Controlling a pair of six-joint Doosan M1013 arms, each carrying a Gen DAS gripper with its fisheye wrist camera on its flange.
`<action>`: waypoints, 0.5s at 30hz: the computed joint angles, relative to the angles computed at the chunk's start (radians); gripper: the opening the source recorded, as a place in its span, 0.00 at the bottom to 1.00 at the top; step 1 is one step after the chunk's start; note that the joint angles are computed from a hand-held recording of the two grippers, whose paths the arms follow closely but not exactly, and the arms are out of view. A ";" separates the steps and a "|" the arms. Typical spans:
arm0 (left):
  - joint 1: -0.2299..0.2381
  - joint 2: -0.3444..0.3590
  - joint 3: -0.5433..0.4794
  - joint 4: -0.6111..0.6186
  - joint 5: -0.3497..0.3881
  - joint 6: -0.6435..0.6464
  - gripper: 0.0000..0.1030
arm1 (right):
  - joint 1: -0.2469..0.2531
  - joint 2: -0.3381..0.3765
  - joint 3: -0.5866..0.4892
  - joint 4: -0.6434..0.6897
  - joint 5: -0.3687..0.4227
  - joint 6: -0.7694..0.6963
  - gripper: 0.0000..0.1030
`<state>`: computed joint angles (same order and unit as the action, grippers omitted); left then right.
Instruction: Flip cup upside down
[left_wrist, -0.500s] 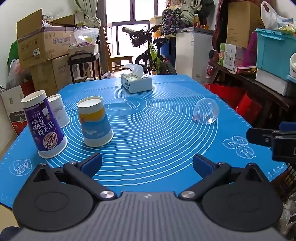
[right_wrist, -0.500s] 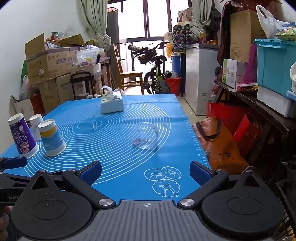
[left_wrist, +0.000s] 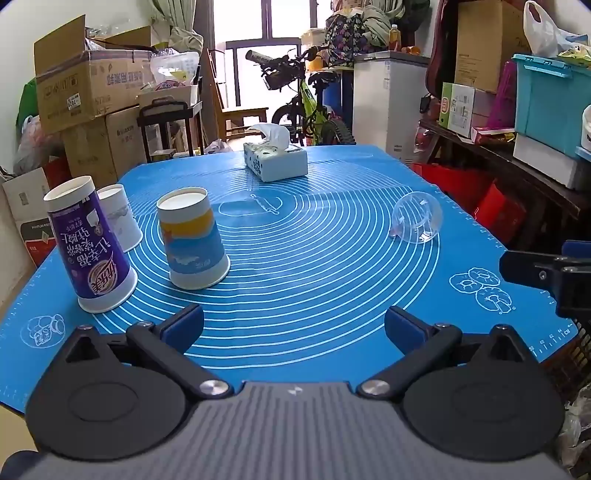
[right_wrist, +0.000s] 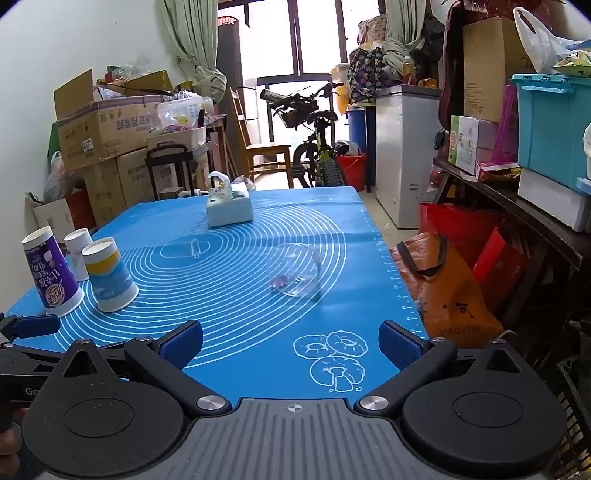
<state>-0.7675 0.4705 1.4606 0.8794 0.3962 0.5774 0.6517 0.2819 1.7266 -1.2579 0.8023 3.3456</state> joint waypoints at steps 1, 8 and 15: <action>0.000 0.000 0.001 0.009 0.000 -0.010 1.00 | 0.000 0.001 0.000 -0.001 0.002 0.001 0.98; 0.001 -0.002 0.003 0.021 -0.005 -0.018 1.00 | -0.001 -0.010 0.004 0.007 -0.010 -0.010 0.98; 0.002 -0.004 0.004 0.010 -0.005 -0.009 1.00 | -0.002 -0.009 0.003 0.012 -0.008 -0.018 0.98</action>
